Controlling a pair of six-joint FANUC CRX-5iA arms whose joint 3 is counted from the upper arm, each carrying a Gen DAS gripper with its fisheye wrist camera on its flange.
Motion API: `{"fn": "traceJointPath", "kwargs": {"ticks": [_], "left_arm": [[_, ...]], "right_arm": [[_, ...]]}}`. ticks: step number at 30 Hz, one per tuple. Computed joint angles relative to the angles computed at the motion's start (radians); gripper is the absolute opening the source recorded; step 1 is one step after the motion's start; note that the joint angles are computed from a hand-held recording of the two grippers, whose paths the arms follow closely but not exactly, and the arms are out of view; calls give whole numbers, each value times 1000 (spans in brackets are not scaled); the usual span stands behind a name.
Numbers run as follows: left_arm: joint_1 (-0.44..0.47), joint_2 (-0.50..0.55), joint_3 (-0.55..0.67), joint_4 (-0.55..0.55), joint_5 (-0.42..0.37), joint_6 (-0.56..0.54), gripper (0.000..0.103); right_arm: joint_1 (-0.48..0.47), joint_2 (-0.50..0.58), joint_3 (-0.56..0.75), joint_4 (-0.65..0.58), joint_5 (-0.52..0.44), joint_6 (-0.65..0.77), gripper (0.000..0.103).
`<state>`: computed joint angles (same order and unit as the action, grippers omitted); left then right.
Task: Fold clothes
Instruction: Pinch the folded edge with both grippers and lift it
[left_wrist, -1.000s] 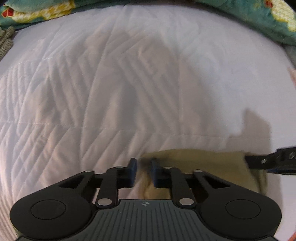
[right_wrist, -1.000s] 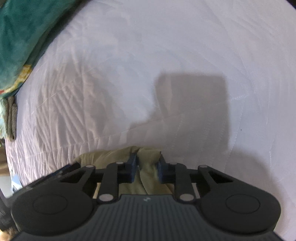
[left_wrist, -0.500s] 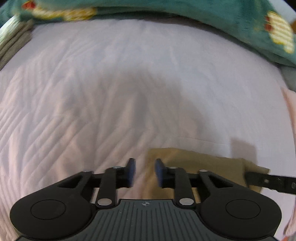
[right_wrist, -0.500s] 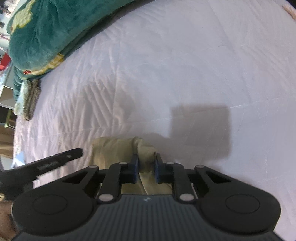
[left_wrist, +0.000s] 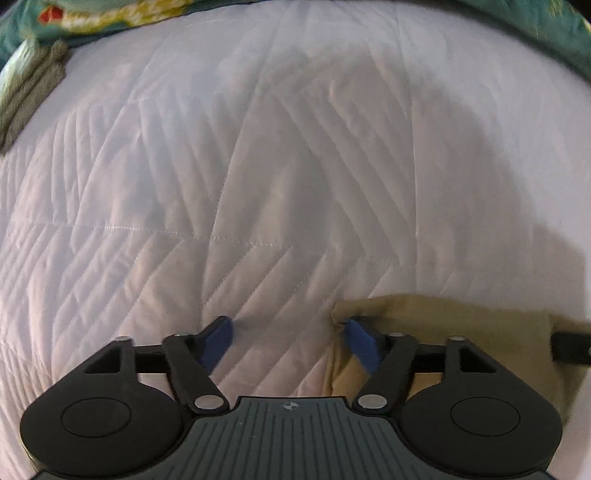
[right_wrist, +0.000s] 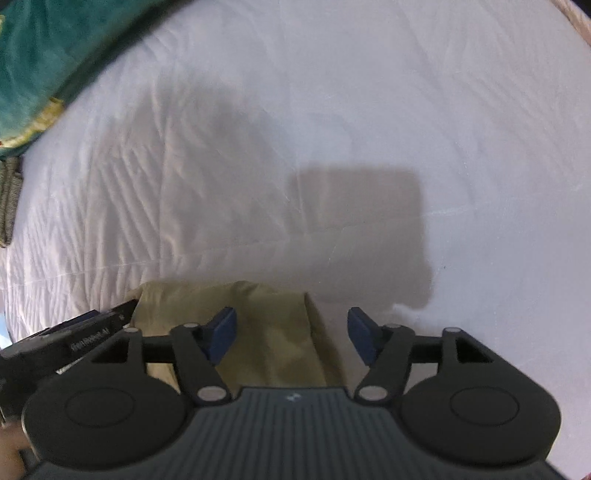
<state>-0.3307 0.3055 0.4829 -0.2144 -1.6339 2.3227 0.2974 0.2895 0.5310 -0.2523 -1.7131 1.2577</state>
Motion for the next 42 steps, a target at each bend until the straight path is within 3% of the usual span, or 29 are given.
{"fn": "traceJointPath", "kwargs": {"ticks": [2, 7, 11, 15, 17, 21, 26, 28, 31, 32, 34, 35, 36, 38, 42], "left_arm": [[-10, 9, 12, -25, -11, 1, 89], [-6, -45, -72, 23, 146, -30, 86], [-1, -55, -108, 50, 208, -27, 86], [32, -132, -207, 113, 336, -32, 64], [24, -163, -226, 109, 372, -3, 64], [4, -181, -214, 104, 397, 19, 68], [13, -72, -137, 121, 291, -34, 71], [18, -47, -133, 137, 279, -26, 78], [10, -44, -130, 130, 283, -9, 77], [11, -52, -144, 134, 298, -12, 74], [25, -83, -191, 171, 353, -47, 54], [33, -95, -212, 198, 376, -71, 37], [39, -103, -225, 217, 392, -95, 25], [39, -108, -230, 232, 402, -144, 18], [14, -130, -216, 213, 393, -207, 17]], "right_arm": [[-3, 13, -1, -14, -5, -29, 67], [-54, 15, -18, -122, 4, -100, 67], [-70, 4, -35, -153, 12, -80, 68], [-75, 7, -23, -159, 3, -51, 68], [-75, 7, -19, -159, -2, -34, 67], [-83, 15, -10, -171, -12, -20, 68], [-88, 32, 8, -174, -28, -1, 69], [-82, 35, 10, -168, -25, 7, 69], [-78, 28, -1, -161, -10, 27, 68], [-76, 23, -9, -160, 1, 30, 68], [-72, 16, -17, -166, 12, 52, 61], [-73, 9, -20, -178, 18, 72, 50], [-74, 3, -23, -189, 24, 92, 47], [-59, -13, -35, -173, 36, 136, 40], [-45, -58, -64, -152, 55, 219, 33]]}}
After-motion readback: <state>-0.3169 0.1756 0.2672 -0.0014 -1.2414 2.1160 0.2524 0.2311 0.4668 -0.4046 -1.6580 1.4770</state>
